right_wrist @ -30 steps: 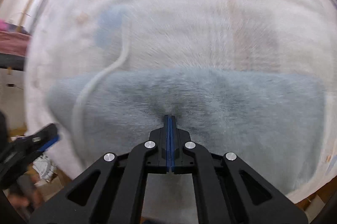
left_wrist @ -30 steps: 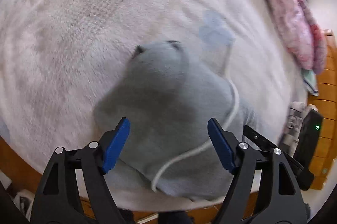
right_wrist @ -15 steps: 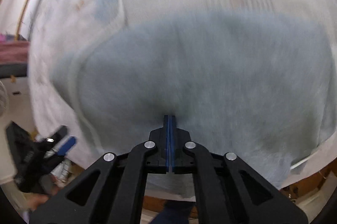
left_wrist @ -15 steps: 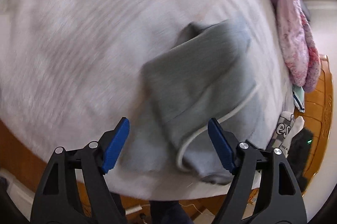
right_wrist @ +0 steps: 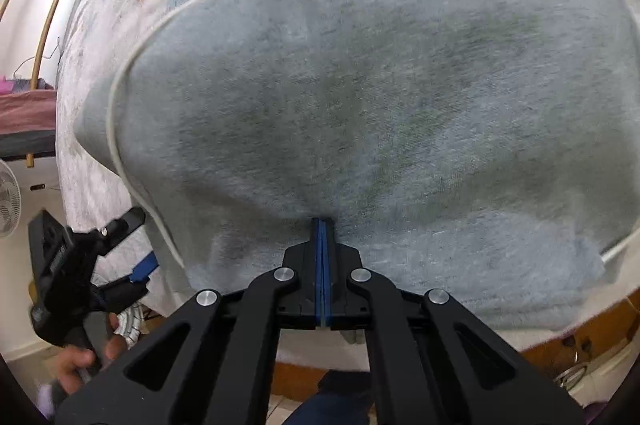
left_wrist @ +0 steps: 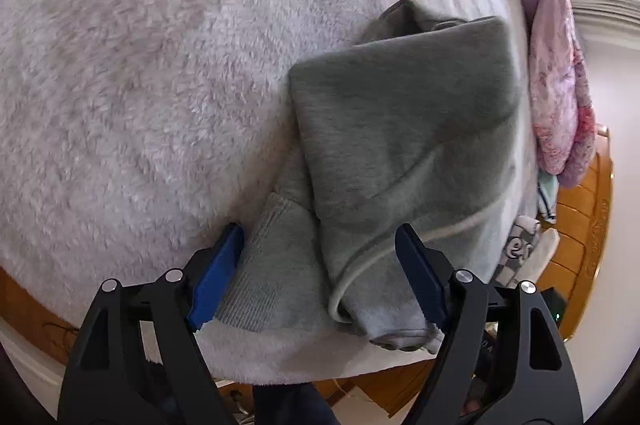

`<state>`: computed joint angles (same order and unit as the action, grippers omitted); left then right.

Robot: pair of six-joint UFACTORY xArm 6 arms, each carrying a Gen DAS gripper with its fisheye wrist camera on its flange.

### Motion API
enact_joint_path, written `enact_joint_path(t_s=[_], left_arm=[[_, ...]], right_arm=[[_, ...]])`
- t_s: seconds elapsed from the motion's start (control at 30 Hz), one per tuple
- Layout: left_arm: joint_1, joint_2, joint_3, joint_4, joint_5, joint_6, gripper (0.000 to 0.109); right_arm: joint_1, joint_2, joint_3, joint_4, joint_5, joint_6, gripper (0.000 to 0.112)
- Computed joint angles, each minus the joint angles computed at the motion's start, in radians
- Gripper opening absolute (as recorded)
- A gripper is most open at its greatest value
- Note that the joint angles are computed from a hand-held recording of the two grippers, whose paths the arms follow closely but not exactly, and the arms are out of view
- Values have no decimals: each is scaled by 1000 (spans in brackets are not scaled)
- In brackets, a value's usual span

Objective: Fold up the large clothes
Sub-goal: 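Grasp the edge of the folded hoodie with the left gripper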

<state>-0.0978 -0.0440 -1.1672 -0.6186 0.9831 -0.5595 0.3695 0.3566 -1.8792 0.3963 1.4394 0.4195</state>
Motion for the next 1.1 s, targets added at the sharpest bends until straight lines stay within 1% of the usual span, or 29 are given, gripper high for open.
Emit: enact_joint_path(t_s=[0.13, 0.23, 0.3, 0.33, 0.37, 0.4, 0.43, 0.5, 0.57, 0.67, 0.7, 0.83, 0.9, 1.0, 1.07, 1.1], left_arm=[[-28, 59, -72, 78, 28, -9, 77], [-44, 82, -114, 141, 70, -37, 68], [-54, 89, -126, 152, 74, -57, 59], [-54, 87, -122, 145, 70, -59, 57], [-55, 83, -120, 144, 65, -56, 50], [-50, 75, -113, 139, 64, -42, 34], [-53, 72, -113, 136, 56, -37, 27], [-61, 65, -126, 177, 56, -40, 16], [-71, 43, -108, 174, 30, -49, 14], [-76, 14, -97, 145, -19, -65, 11], [-75, -4, -92, 139, -31, -55, 10], [-134, -29, -160, 176, -67, -59, 8], [-196, -1, -244, 238, -51, -93, 8], [-285, 62, -380, 324, -32, -140, 8], [-337, 126, -498, 379, -8, -153, 8], [-360, 155, -544, 393, -2, -155, 8]], right_arm=[[-3, 26, -18, 14, -3, -17, 0], [-6, 19, -15, 26, -16, -1, 0], [-16, -15, 7, 30, 1, 21, 0], [-18, -31, 27, 37, -6, 30, 0], [-20, -56, 60, 38, -13, 23, 0], [-17, -75, 90, 32, -32, 15, 0], [-16, -98, 119, 34, -43, 15, 0], [-16, -130, 169, 49, -70, 13, 0], [-28, -158, 187, 53, -54, 6, 0], [-33, -171, 212, 57, -73, -45, 0], [-40, -172, 236, 79, -91, -72, 0], [-57, -169, 269, 144, -119, -165, 0], [-80, -191, 308, 200, -133, -190, 0], [-135, -225, 336, 289, -121, -242, 0], [-175, -265, 351, 305, -131, -274, 7], [-204, -287, 361, 321, -139, -300, 7]])
